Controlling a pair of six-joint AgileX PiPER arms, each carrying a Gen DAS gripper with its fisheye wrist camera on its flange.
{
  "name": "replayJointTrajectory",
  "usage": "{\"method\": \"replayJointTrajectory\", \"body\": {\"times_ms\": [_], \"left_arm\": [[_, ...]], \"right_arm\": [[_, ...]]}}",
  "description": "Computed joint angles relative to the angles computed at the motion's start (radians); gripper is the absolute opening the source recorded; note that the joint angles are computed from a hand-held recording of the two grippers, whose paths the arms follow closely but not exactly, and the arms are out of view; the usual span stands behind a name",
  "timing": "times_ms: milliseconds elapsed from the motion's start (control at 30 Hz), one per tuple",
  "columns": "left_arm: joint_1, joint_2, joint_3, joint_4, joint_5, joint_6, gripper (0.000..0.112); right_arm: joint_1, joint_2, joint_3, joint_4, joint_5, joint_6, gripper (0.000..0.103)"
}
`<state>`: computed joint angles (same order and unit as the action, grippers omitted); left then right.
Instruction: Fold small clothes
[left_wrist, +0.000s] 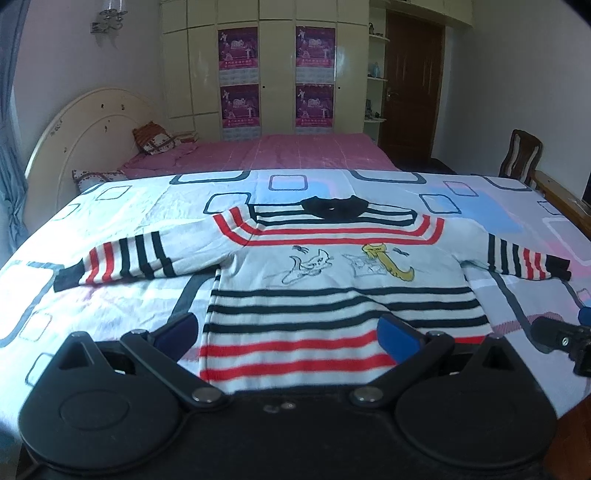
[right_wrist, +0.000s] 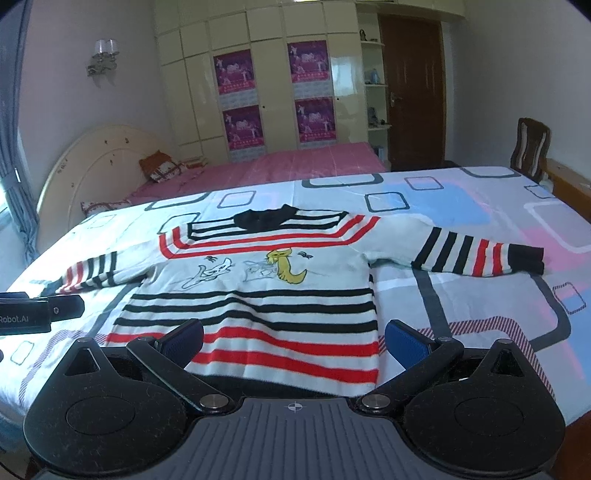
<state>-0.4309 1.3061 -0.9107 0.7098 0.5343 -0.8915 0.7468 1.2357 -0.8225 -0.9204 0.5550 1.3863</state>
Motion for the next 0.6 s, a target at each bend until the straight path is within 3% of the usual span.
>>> {"method": "replayJointTrajectory", "body": {"times_ms": [133,367,500,600], "left_arm": [[0.090,0.069,-0.040,-0.058,-0.087,0.112,0.103],[0.208,0.199,-0.149,-0.231,-0.164,0.329,0.103],[0.254,0.240,-0.155,-0.292,-0.272,0.405,0.103],[0.265,0.297,-0.213,-0.395,-0.249,0.513,0.103]], "right_arm": [[-0.074,0.092,-0.072,0.044,-0.046,-0.045,0.103],[-0.159,0.204,-0.157,0.036,-0.116,-0.040,0.103],[-0.209,0.262,-0.206,0.094,-0.115,-0.090,0.103],[-0.253,0.279,-0.210,0.118,-0.139,-0.099,0.103]]}}
